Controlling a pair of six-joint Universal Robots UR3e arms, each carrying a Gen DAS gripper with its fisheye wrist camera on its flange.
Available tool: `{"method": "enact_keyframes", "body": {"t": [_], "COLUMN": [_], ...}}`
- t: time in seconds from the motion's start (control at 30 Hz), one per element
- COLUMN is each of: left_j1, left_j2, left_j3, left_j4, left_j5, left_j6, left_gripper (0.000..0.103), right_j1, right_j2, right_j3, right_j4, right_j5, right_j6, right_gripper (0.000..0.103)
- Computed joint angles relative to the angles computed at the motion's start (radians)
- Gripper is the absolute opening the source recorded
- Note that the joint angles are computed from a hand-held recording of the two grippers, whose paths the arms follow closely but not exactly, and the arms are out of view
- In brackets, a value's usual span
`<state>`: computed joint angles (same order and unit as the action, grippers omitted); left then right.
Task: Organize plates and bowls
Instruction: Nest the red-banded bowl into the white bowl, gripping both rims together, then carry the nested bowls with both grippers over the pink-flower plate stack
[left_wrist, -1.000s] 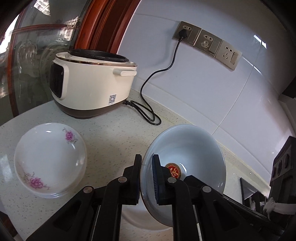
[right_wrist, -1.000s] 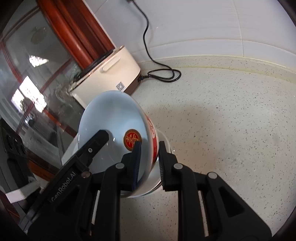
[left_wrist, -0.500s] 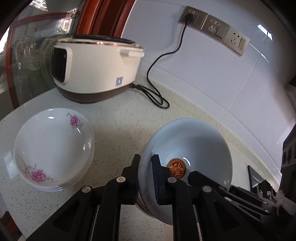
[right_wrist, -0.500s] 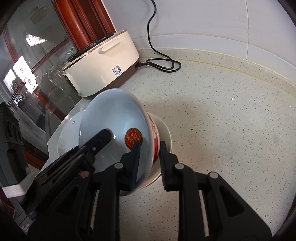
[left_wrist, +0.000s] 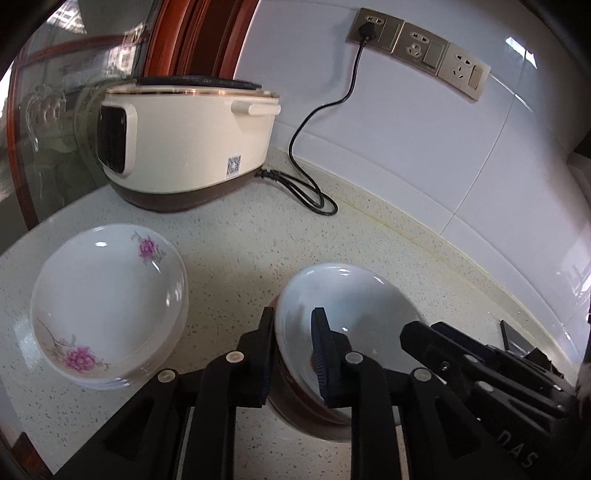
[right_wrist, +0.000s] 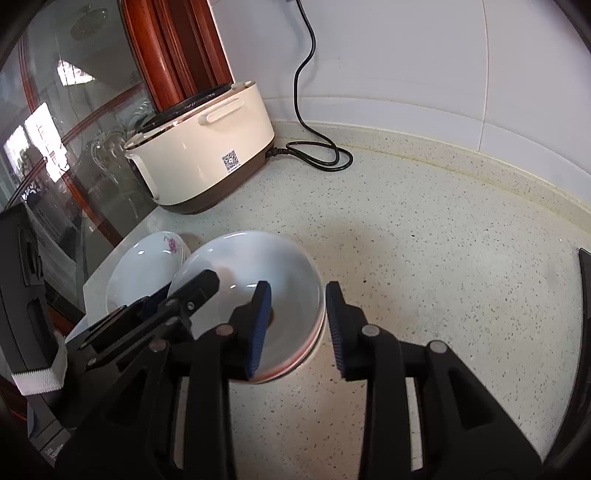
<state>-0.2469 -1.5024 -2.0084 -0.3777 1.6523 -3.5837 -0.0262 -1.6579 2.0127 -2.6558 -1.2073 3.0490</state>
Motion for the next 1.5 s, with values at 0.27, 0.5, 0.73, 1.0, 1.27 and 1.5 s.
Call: {"method": "enact_keyframes", "body": {"t": [0.27,0.5,0.73,1.0,1.27,1.5], "left_j1": [0.105,0.220,0.159,0.118,0.138,0.149], "left_j2": [0.026,0.028,-0.062,-0.090,-0.112,-0.137], "left_j3": [-0.006,-0.045,0.006,0.033,0.044,0.053], "left_j4": [-0.051,-0.097,-0.095,-0.072,-0.070,-0.054], "left_j5": [-0.119,-0.316,-0.238,-0.164,-0.214,-0.252], "left_j6": [0.027,0.043,0.038,0.032,0.038,0.031], "left_gripper": [0.065,0.065,0.066,0.067,0.069,0.069], "right_j1": [-0.092,-0.138,-0.162,-0.203,-0.243,-0.265], "right_j2": [0.088,0.126,0.174,0.219,0.235,0.252], "right_j3": [-0.065,-0.068,-0.076,-0.058,-0.030,-0.011], "right_j4": [0.172,0.248,0.318,0.322,0.317,0.324], "right_j5": [0.115,0.234,0.324,0.411,0.474,0.565], "right_j6": [0.051,0.044,0.057,0.090,0.133,0.123], "right_gripper": [0.053,0.055,0.058,0.063,0.065,0.051]}}
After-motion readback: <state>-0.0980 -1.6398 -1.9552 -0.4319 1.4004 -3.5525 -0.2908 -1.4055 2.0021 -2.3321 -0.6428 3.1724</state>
